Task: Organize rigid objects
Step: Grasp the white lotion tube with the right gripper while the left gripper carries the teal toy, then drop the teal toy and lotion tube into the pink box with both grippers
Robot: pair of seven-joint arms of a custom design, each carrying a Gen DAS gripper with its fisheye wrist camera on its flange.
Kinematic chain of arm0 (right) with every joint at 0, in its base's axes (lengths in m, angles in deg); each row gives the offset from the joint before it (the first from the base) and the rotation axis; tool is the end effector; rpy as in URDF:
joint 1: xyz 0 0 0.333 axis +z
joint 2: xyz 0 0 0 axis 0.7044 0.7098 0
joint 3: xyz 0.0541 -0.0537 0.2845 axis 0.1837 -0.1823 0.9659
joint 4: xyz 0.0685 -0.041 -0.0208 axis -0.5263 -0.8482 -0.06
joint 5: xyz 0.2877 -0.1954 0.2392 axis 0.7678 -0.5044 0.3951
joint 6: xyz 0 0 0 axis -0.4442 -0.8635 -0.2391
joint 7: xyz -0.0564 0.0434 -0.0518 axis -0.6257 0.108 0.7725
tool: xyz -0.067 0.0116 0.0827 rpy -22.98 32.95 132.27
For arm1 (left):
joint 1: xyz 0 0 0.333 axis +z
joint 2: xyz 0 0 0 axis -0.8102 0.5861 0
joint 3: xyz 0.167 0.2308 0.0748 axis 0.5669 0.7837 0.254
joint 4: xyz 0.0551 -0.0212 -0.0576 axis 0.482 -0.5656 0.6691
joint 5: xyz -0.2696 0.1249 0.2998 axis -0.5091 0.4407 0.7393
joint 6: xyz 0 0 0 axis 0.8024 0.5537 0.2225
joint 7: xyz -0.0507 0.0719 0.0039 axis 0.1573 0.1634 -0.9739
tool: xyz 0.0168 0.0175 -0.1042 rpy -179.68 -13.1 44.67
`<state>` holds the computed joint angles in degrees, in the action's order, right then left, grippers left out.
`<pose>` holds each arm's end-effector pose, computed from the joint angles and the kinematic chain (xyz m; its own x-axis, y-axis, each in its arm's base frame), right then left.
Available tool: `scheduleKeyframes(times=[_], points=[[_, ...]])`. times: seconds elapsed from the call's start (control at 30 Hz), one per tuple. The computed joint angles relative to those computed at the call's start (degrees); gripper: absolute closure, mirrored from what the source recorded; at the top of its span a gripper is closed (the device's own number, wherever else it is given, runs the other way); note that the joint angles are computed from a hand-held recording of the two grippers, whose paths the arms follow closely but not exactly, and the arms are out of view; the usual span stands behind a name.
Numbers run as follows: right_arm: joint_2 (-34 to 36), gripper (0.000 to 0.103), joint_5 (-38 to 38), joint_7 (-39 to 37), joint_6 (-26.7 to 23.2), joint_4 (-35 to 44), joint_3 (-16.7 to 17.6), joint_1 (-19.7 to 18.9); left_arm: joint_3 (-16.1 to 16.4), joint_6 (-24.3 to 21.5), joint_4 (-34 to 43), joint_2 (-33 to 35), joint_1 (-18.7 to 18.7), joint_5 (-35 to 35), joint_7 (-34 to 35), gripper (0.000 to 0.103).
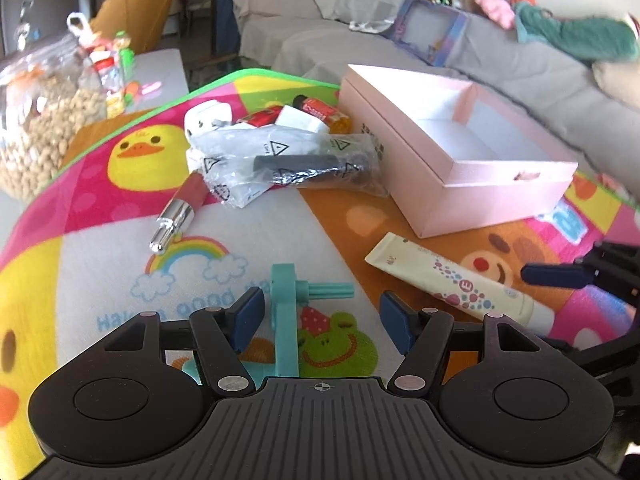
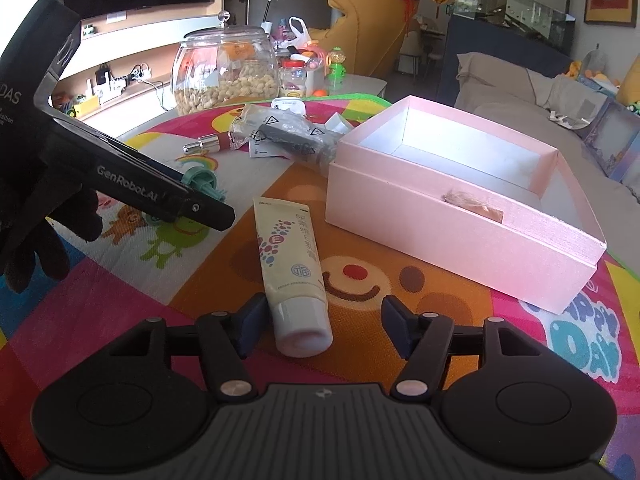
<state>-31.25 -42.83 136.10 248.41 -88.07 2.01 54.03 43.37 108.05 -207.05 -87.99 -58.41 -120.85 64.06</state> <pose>0.4559 0.2546 0.4529 0.2904 -0.9558 0.0462 -0.6163 -0.2237 -0.7551 0.5471 -0.0271 0.4650 -0.4686 -0.8791 0.0867 -0.6694 0.2893 -0.6842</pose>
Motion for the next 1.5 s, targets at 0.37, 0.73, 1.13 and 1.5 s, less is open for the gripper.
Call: scheduleKeyframes(times=[0.37, 0.73, 1.13, 1.5], points=[[5.3, 0.067, 12.3, -15.6, -2.2, 6.0, -6.1, 9.6, 3.0, 0.9, -4.4, -4.7, -1.8, -7.9, 11.0, 0.056], [-23.8, 0.067, 7.3, -1.6, -0.2, -12.1, 7.3, -5.9, 8.6, -9.0, -10.5, -21.4, -8.0, -15.2, 24.2, 0.056], [-33.7, 0.080, 8.4, 5.8, -0.3, -17.7, 10.0, -12.7, -0.4, 1.7, 17.8, 3.5, -10.1, -32.9, 16.7, 0.055], [-19.7, 0.055, 11.7, -2.2, -3.2, -13.9, 2.9, -6.5, 2.4, -6.4, -0.8, -7.7, -0.9, -20.8, 10.0, 0.056]])
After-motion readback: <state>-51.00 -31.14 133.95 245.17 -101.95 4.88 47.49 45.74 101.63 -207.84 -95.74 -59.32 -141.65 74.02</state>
